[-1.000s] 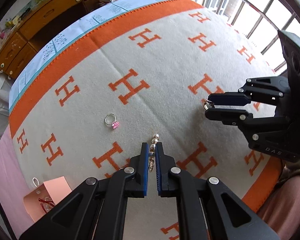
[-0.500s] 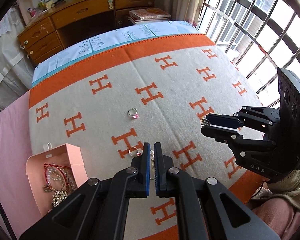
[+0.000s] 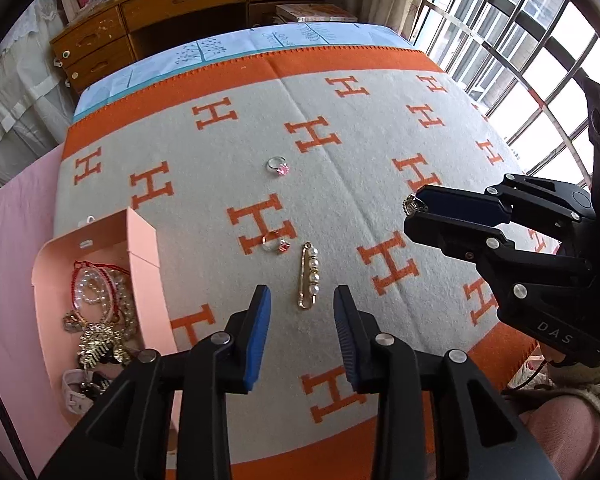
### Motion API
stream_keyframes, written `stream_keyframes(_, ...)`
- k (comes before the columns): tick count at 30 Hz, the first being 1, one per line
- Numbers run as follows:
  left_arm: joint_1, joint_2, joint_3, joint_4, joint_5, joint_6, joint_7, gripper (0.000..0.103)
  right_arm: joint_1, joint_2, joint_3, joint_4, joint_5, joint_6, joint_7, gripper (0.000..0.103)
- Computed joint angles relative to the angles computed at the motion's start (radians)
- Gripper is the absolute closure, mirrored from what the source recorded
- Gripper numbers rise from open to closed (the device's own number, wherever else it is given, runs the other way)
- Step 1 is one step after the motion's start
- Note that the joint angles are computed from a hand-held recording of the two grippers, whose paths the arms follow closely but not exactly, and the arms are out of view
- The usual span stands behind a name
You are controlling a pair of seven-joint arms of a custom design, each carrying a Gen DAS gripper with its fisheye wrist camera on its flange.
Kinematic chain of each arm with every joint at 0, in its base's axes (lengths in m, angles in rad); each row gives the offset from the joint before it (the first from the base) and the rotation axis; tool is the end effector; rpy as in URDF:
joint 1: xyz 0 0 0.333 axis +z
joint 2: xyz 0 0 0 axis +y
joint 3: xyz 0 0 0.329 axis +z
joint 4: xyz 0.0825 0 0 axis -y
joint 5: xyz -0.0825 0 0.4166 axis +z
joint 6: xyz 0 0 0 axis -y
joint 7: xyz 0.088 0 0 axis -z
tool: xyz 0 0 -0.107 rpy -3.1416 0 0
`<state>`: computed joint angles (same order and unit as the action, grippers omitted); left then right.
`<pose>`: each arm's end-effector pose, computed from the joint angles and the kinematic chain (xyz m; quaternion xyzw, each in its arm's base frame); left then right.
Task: Organize jewelry
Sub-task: 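Lift the pearl safety pin with the left tool while the right tool holds the gold pendant, then carry the pearl pin into the pink box with the left tool while the right tool carries the pendant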
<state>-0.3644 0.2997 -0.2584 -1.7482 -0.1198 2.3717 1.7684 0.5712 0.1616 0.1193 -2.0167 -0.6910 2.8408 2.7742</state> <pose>0.5772 -0.3969 0.4380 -0.4036 0.8961 -0.1840 0.0182 0.4831 0.4386 0.4356 -0.6826 0.6338 -0.1397 0.3358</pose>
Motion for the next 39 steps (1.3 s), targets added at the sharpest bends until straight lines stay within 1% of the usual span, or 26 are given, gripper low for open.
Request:
stream_keyframes(2,-0.018,0.018,0.004,0.003,0.026,0.023,-0.027,0.055,0.000,-0.007,0.000,-0.010,0.003,-0.007,0.006,0.084)
stream_keyframes(4,-0.041,0.039,0.011,0.012,0.068,0.041,-0.052,0.055,0.000,-0.018,0.000,-0.026,0.000,-0.012,0.021,0.084)
stream_keyframes(6,-0.062,0.067,0.021,0.036,0.110,0.031,-0.087,0.055,-0.002,-0.031,0.000,-0.041,-0.011,-0.017,0.042,0.084)
stream_keyframes(8,-0.070,0.093,0.019,0.060,0.120,0.014,-0.100,0.056,-0.007,-0.044,0.003,-0.059,-0.016,-0.017,0.056,0.084)
stream_keyframes(9,-0.072,0.103,0.018,0.067,0.120,0.013,-0.104,0.058,-0.011,-0.050,0.004,-0.068,-0.018,-0.016,0.063,0.084)
stream_keyframes(11,-0.081,0.120,0.024,0.080,0.132,0.002,-0.127,0.073,-0.017,-0.060,0.008,-0.081,-0.022,-0.019,0.077,0.084)
stream_keyframes(12,-0.087,0.130,0.029,0.090,0.141,-0.011,-0.144,0.076,-0.020,-0.064,0.010,-0.088,-0.024,-0.018,0.083,0.084)
stream_keyframes(13,-0.089,0.139,0.031,0.097,0.143,-0.021,-0.155,0.083,-0.023,-0.067,0.011,-0.093,-0.027,-0.019,0.090,0.084)
stream_keyframes(14,-0.093,0.132,0.036,0.081,0.155,0.013,-0.170,0.088,-0.026,-0.068,0.013,-0.096,-0.028,-0.017,0.093,0.084)
stream_keyframes(17,-0.094,0.134,0.038,0.081,0.170,0.010,-0.187,0.097,-0.034,-0.070,0.016,-0.104,-0.029,-0.008,0.101,0.084)
stream_keyframes(18,-0.088,0.135,0.034,0.081,0.160,0.009,-0.183,0.098,-0.036,-0.069,0.017,-0.105,-0.029,-0.004,0.103,0.084)
stream_keyframes(21,-0.036,0.129,0.000,0.073,0.056,0.000,-0.132,0.098,-0.037,-0.065,0.018,-0.104,-0.031,0.003,0.109,0.084)
stream_keyframes(26,0.018,0.074,-0.018,0.013,-0.072,0.046,-0.085,0.099,-0.035,-0.055,0.019,-0.088,-0.027,0.006,0.095,0.084)
stream_keyframes(30,0.056,-0.002,-0.021,-0.052,-0.157,0.087,-0.049,0.099,-0.028,-0.039,0.021,-0.056,-0.016,-0.002,0.064,0.084)
stream_keyframes(34,0.087,-0.104,0.000,-0.126,-0.201,0.143,-0.037,0.099,-0.015,-0.004,0.029,0.006,0.015,-0.015,-0.006,0.084)
stream_keyframes(39,0.130,-0.204,0.046,-0.193,-0.178,0.195,-0.084,0.098,0.008,0.079,0.041,0.145,0.092,-0.025,-0.152,0.084)
